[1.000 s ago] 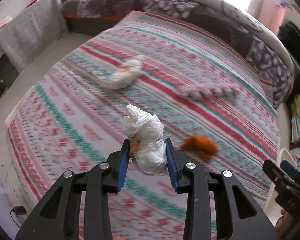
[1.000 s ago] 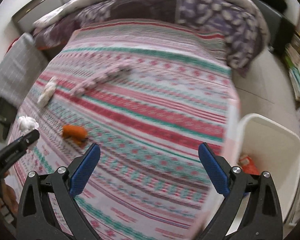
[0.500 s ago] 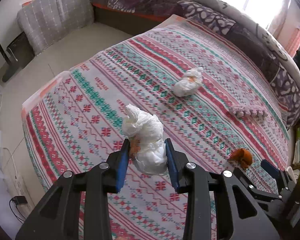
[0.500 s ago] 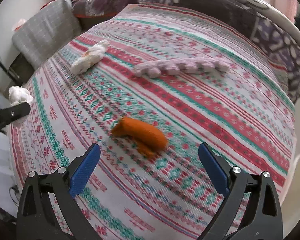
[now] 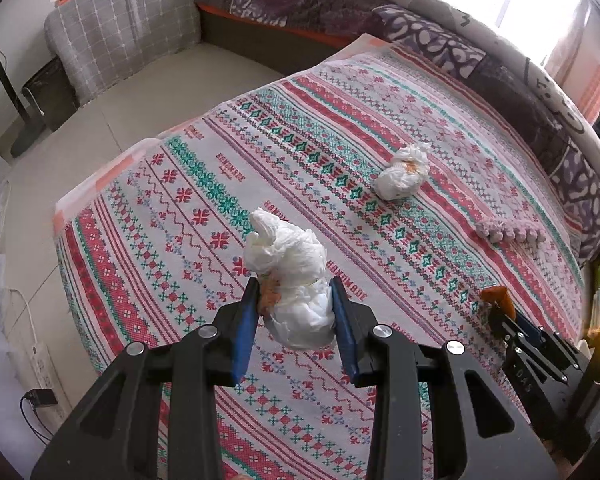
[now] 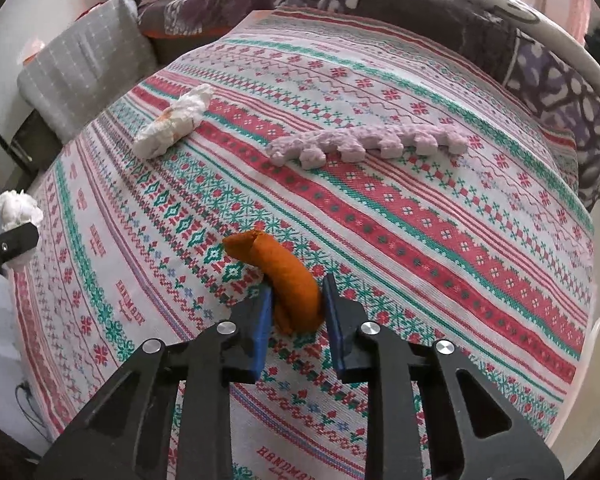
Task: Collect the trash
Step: 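Carry both items to the bin and open the right tool to drop the orange piece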
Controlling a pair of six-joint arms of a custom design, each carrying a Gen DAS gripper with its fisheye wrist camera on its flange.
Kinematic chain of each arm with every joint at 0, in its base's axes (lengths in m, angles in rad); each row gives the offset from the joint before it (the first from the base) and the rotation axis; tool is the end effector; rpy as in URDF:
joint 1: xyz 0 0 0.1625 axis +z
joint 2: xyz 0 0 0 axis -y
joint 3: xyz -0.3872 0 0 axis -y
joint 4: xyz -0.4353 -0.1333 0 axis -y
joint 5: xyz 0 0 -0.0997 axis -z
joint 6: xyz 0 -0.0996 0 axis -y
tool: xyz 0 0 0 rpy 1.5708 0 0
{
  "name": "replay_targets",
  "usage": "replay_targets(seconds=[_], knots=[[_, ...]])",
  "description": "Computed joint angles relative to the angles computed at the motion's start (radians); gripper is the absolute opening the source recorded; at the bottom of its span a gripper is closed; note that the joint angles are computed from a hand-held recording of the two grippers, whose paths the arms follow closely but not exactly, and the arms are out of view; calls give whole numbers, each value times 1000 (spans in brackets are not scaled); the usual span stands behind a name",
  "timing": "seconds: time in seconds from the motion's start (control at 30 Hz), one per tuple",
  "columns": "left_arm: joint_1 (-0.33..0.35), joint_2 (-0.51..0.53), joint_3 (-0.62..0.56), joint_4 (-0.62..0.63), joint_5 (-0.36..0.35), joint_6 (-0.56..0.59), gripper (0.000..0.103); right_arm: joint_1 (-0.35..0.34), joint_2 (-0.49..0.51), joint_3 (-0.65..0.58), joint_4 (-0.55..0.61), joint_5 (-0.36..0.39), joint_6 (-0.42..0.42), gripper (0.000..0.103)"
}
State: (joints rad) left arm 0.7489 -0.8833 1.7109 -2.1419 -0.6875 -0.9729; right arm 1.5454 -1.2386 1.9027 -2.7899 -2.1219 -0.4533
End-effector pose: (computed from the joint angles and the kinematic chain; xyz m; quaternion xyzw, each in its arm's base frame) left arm -0.3114 -0.5766 0.0548 -0.0131 0.8982 -0.2593 0.3548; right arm 0.0659 -0.6004 0.2407 0.1237 -0.9202 0.1941 0.3167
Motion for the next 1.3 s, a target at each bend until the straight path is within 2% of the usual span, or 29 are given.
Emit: replay_targets(seconds=[0.27,0.6,1.3], knots=[[-16,4,-4,-29,18,14,35,7,-48,17,-20,55,29,22],[-38,30,-29,-62,16,40,35,11,-122,48,-25,80,31,23],[-88,165,-149,-118,-30,132,35,-39,-257,83,-27,65,26,23]])
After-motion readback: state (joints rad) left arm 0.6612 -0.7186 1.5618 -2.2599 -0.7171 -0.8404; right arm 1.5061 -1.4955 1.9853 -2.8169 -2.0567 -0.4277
